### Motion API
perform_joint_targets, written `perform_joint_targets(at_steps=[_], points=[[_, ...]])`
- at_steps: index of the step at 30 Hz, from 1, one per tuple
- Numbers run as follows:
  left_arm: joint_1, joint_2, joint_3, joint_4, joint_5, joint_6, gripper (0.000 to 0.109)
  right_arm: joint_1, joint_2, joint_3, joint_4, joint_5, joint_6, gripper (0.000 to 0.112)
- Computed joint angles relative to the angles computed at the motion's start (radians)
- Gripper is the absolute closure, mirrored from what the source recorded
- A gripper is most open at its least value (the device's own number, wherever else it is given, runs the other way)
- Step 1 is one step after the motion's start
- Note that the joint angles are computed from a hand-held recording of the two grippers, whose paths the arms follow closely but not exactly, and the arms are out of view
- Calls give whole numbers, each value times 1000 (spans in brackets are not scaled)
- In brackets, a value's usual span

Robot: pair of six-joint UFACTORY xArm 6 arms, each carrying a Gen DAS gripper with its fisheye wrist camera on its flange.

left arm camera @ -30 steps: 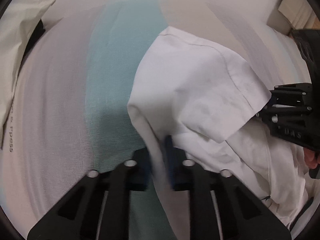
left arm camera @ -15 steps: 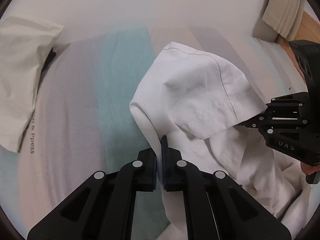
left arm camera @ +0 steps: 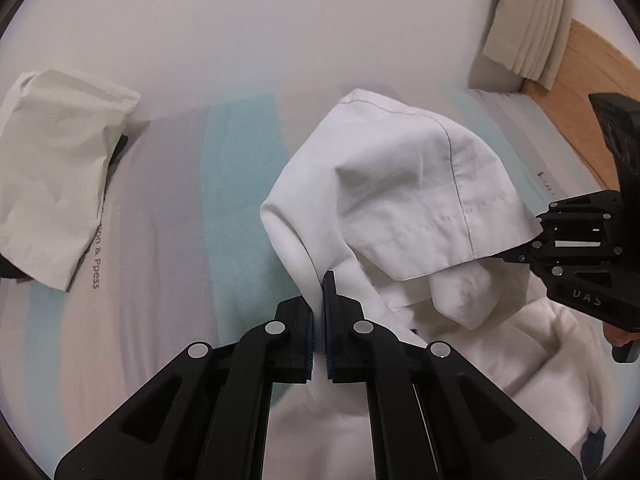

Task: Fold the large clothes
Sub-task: 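Close both tools on the white jacket edge beside the hood, then lift the jacket edge with both tools and fold it over the body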

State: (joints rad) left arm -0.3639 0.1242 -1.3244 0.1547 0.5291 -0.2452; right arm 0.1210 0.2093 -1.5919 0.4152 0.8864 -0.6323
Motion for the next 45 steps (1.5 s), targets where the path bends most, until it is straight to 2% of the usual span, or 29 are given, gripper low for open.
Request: perform_joint_targets(at_steps=[5, 12, 19, 22, 26, 39, 42, 43, 44, 45], points=[[-45, -121, 124, 66, -28, -94, 106, -10, -157, 171, 32, -28, -38, 108], [-105, -272, 287, 222, -31, -256, 105, -3, -359, 399, 37, -72, -61, 108], [-168, -411, 453, 325, -34, -425, 105, 7, -554, 627, 42, -92, -61, 108], [-205, -454, 511, 396, -26, -516, 105, 2, -605, 695, 41, -95, -64, 108], [-248, -493, 581, 426, -13, -602, 105, 3, -661, 783, 23, -111, -54, 108], [-331, -503, 695, 465, -2, -736, 105, -3, -740, 967, -20, -129, -34, 108], [-346, -504, 703, 459, 11, -719, 98, 1, -745, 973, -41, -130, -36, 98], [-346, -510, 708, 445, 9, -703, 81, -3, -748, 967, -32, -118, -51, 81], [-341, -521, 718, 416, -4, -673, 58, -7, -748, 956, -20, -103, -62, 59], [-338, -540, 727, 421, -7, -673, 46, -16, -755, 947, -6, -86, -78, 53]])
